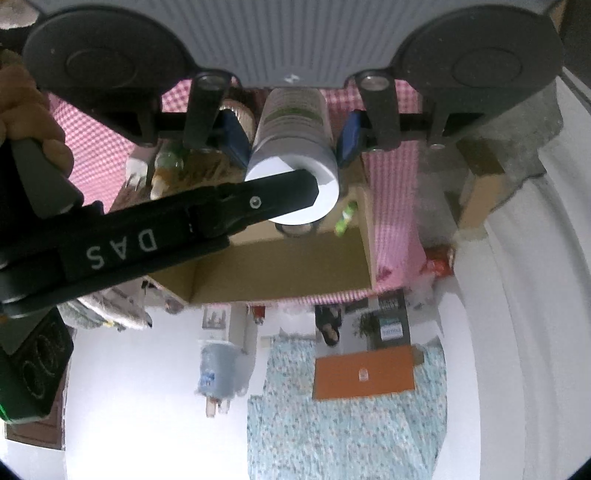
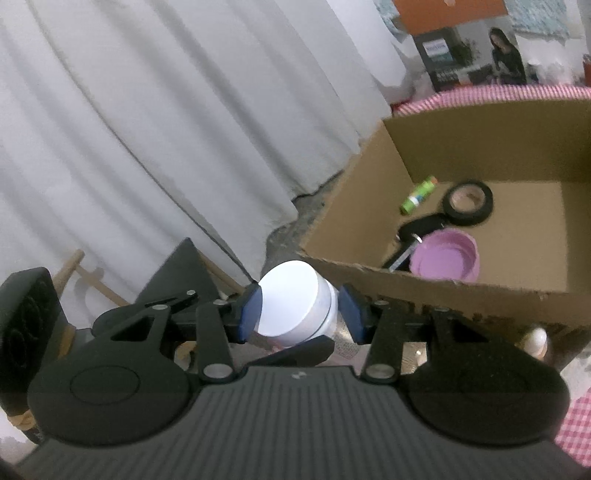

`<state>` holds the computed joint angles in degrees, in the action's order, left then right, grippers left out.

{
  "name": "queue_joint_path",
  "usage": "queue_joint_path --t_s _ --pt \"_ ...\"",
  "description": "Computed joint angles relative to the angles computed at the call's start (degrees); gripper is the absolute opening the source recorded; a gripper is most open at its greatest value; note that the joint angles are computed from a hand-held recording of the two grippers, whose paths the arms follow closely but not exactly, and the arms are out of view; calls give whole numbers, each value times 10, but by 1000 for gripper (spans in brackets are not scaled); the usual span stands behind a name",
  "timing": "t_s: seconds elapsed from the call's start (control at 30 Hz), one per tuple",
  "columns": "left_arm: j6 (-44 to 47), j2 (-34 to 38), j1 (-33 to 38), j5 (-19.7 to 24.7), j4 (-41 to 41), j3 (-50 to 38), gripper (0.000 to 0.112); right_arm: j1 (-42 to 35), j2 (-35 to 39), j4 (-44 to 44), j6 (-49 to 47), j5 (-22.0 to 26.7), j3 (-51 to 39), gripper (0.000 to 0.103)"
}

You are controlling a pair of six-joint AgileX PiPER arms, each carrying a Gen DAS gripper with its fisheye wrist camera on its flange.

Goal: Organize rigid objects
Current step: 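Lift the white bottle with the right tool over the box wall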

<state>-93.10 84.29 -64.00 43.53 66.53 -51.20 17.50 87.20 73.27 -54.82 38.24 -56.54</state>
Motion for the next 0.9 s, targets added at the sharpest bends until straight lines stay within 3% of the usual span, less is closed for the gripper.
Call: queue_joint_path --t_s 0.17,0.47,0.7,0.9 --pt "54 -8 -4 34 0 -45 53 -9 -24 -24 19 20 -37 46" --pt "220 53 73 -30 -57 -203 53 -94 15 -103 116 115 -205 46" --pt "435 180 161 -90 -256 -386 53 -165 128 -161 194 198 -389 46" --pt "621 330 211 -47 -432 -577 53 -196 257 -222 261 249 -548 46"
